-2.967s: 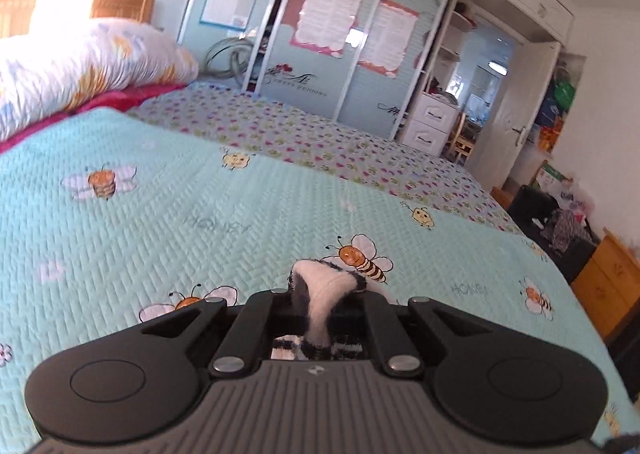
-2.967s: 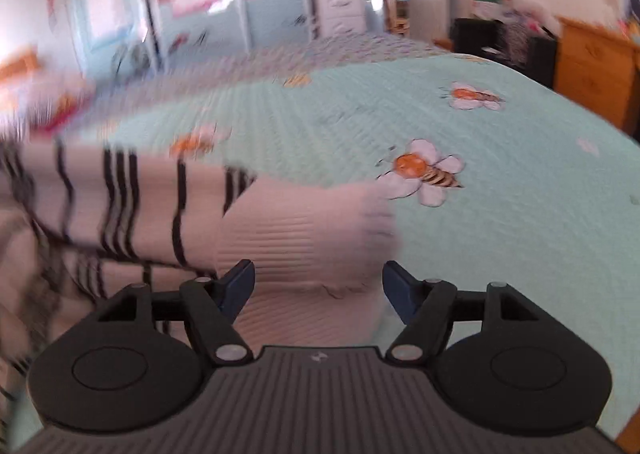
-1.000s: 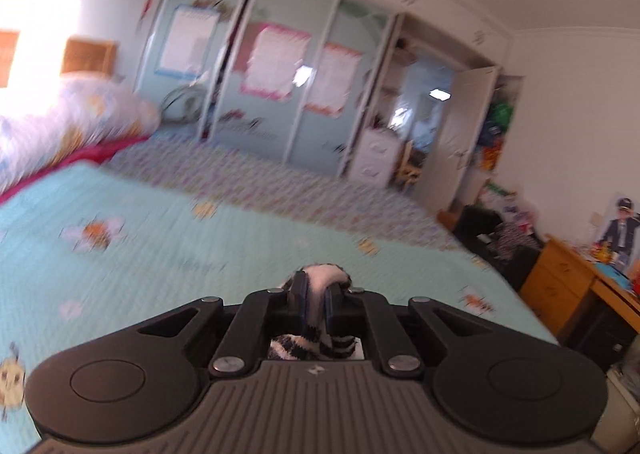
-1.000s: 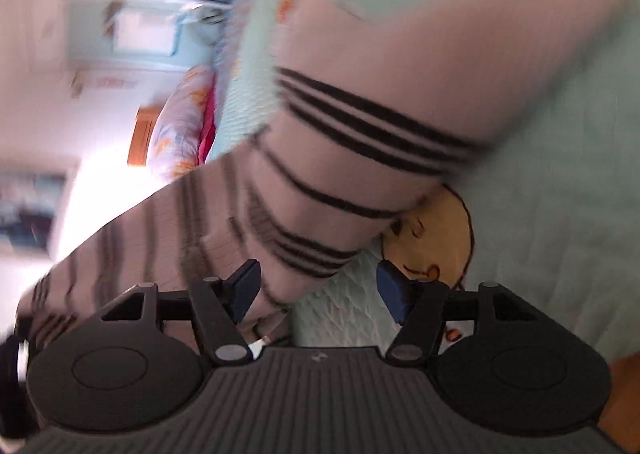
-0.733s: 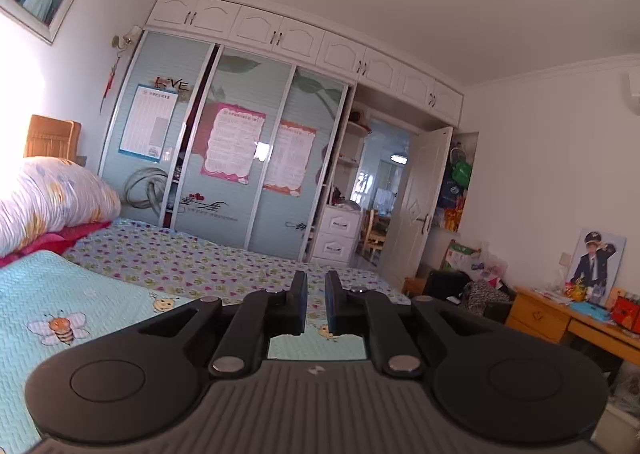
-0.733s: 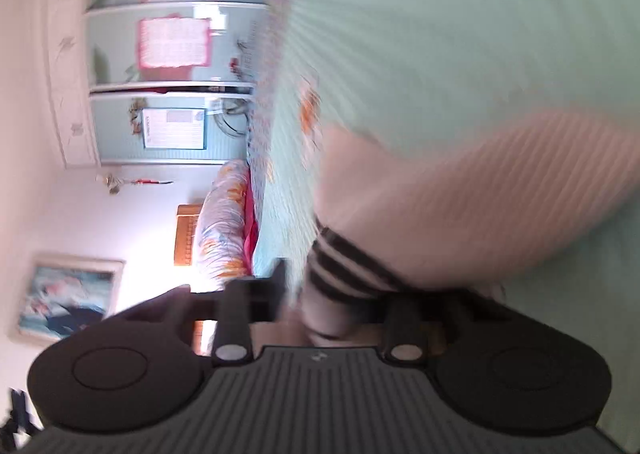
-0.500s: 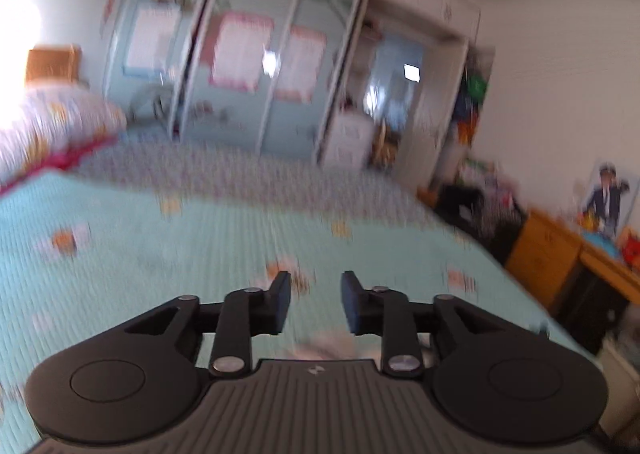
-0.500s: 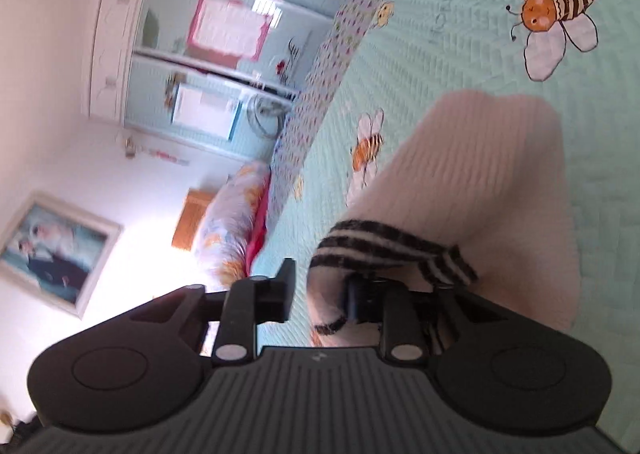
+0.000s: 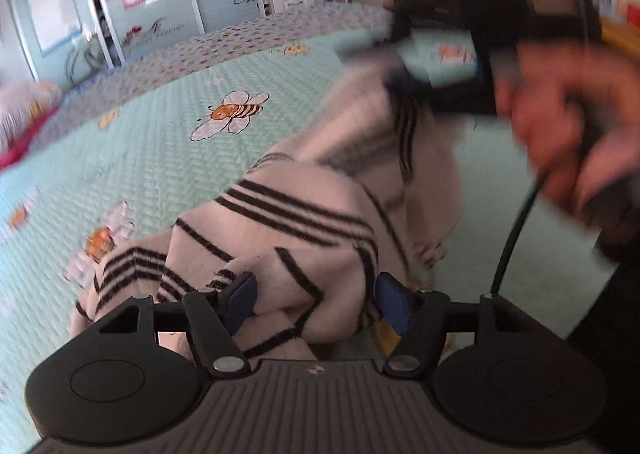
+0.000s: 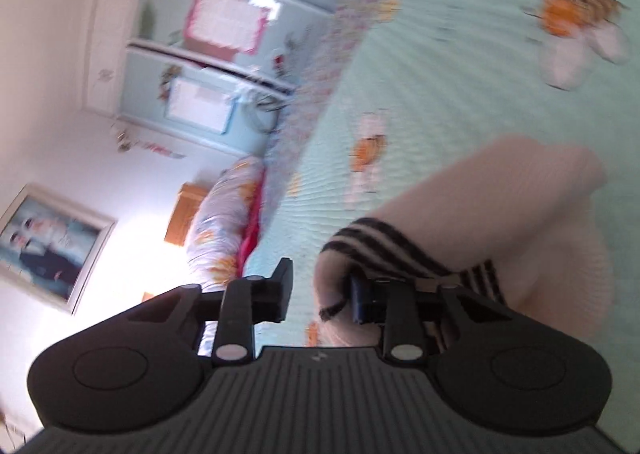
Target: Fold clothes
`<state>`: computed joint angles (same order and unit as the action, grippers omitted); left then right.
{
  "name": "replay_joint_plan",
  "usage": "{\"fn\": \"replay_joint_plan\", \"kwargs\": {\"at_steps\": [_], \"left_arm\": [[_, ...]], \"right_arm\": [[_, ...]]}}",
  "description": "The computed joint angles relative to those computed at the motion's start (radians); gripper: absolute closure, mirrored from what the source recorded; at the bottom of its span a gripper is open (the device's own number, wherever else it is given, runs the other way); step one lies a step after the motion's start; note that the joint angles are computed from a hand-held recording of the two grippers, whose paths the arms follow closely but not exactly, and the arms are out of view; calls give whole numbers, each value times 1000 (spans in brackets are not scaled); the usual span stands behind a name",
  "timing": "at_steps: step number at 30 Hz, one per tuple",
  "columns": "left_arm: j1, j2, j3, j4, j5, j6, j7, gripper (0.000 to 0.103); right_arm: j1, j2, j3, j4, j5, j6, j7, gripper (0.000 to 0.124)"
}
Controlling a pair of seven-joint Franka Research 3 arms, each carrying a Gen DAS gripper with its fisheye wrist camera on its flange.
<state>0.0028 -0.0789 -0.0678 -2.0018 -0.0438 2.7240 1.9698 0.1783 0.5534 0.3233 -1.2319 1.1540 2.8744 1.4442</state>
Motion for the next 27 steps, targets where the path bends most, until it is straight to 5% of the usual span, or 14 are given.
{"fn": "replay_joint_plan", "kwargs": {"at_steps": [2,5,7,9,12,15,21,23,25,27], "left_arm": [[12,-2,-16,-41,144,62,-32,34],[47,14,-33,-90,421,150,-136,33],[70,37,-23,-90,531,183,-229,66],[84,63,-3,-30,488,154,-309,79],[117,129,40,117,635,137,-555,87],[143,209,83,298,700,108,-691,89],[154,283,130,508,757,76,-766,93],[151,258,132,478,780,77,-799,93],[151,219,123,415,798,80,-813,93],[141,186,109,361,842,64,-842,93]], "right_arm": [[28,22,-32,70,102,-76,-117,94],[-35,18,53,50,76,-142,-201,88],[-20,-17,17,-22,86,-98,-133,86],[-39,-72,18,-121,192,-24,-102,77],[-90,-172,26,-267,423,15,-217,72],[-80,-265,-17,-392,426,3,-234,71],[71,-299,-137,-470,-60,-73,20,66],[151,-275,-198,-466,-317,-20,162,66],[236,-233,-303,-422,-625,-67,388,66],[243,-157,-329,-312,-739,-117,461,66]]}}
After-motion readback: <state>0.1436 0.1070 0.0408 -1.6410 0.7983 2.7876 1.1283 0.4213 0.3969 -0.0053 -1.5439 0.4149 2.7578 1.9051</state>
